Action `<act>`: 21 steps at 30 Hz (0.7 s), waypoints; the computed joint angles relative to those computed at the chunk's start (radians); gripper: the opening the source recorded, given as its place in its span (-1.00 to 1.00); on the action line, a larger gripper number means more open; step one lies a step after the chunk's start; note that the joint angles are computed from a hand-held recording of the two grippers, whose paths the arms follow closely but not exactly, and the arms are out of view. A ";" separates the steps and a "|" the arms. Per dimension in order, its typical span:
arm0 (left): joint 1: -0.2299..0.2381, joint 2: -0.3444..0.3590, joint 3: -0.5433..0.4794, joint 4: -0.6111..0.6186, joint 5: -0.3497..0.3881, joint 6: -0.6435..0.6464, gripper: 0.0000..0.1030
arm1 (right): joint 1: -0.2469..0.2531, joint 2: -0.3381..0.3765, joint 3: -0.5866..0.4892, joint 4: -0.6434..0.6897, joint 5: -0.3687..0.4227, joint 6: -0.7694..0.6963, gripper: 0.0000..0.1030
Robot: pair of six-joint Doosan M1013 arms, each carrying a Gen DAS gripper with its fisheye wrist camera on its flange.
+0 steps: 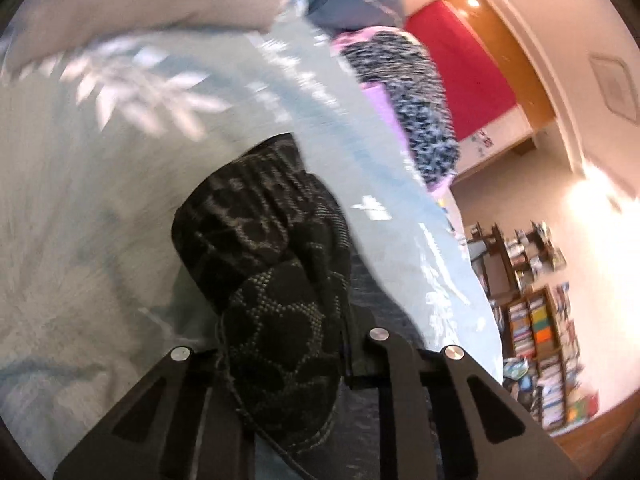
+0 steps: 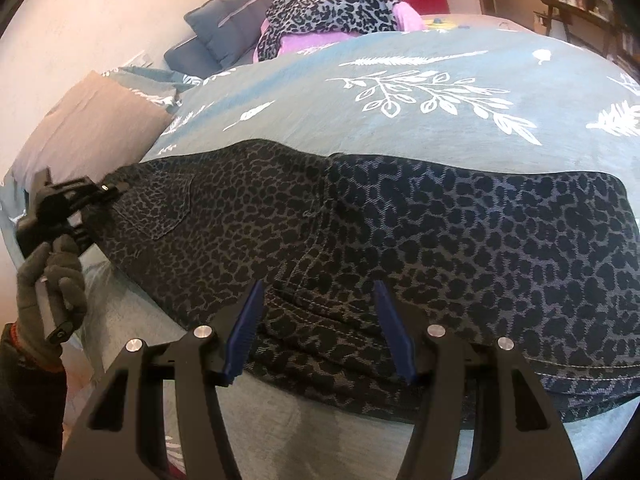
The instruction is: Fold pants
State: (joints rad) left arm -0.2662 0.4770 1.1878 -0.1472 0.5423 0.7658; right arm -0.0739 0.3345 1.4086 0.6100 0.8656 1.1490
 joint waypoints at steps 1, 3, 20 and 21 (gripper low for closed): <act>-0.007 0.000 -0.010 0.009 -0.003 0.011 -0.70 | -0.001 -0.001 0.001 0.001 -0.003 0.003 0.15; -0.026 0.000 -0.040 0.035 0.001 0.041 -0.70 | -0.006 -0.004 0.005 0.007 -0.008 0.007 0.15; -0.200 0.087 -0.290 0.103 0.146 0.307 -0.71 | -0.100 -0.052 0.069 0.120 -0.085 0.003 0.15; -0.208 0.101 -0.312 0.091 0.165 0.324 -0.71 | -0.110 -0.055 0.073 0.130 -0.091 0.001 0.15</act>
State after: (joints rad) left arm -0.4742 0.5779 0.8754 -0.0559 0.7070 1.0899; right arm -0.1841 0.2798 1.4817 0.7395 0.7744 1.1500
